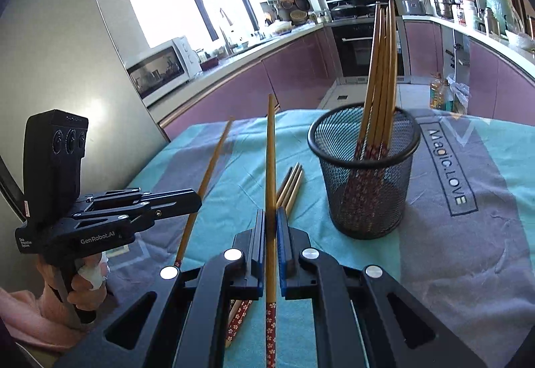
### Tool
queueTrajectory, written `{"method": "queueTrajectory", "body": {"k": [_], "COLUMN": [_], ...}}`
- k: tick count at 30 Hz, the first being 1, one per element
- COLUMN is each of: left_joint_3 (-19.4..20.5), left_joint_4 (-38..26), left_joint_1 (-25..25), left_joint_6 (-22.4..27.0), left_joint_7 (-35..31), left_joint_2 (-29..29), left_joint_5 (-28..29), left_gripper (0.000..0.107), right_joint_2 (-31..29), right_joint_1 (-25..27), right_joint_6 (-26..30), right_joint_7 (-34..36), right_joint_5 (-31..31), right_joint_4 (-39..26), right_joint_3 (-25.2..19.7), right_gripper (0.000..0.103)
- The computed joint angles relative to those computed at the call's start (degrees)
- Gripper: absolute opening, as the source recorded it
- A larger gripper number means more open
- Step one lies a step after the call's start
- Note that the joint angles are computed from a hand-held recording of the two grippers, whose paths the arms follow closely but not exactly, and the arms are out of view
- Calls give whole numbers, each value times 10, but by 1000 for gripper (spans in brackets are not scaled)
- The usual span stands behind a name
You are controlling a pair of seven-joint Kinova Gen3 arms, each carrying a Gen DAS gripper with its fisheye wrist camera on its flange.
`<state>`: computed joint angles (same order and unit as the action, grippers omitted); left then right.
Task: Organize utensils
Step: 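Grasp a chopstick with the left tool while the right tool grasps another, lifting, then carry both held chopsticks over the mesh cup and lower them in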
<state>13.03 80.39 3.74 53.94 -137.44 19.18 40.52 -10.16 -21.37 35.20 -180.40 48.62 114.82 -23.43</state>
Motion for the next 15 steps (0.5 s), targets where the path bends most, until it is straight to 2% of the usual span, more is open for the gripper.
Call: {"method": "queueTrajectory", "body": {"k": [10, 15], "left_joint_3": [1, -4], "left_joint_4": [-4, -9], "left_joint_1": [-39, -43], "left_joint_6": [44, 56], "left_joint_7": [-63, -80], "left_joint_2": [-19, -21], "left_joint_5": [88, 120], "left_gripper": [7, 7], "right_joint_2": [-43, -60], "right_joint_1": [30, 55], "right_joint_6": [7, 2], "right_joint_7": [-41, -32], "right_joint_5": [42, 42], "right_joint_4": [15, 15], "right_joint_3": [-30, -40], "right_gripper": [6, 6]}}
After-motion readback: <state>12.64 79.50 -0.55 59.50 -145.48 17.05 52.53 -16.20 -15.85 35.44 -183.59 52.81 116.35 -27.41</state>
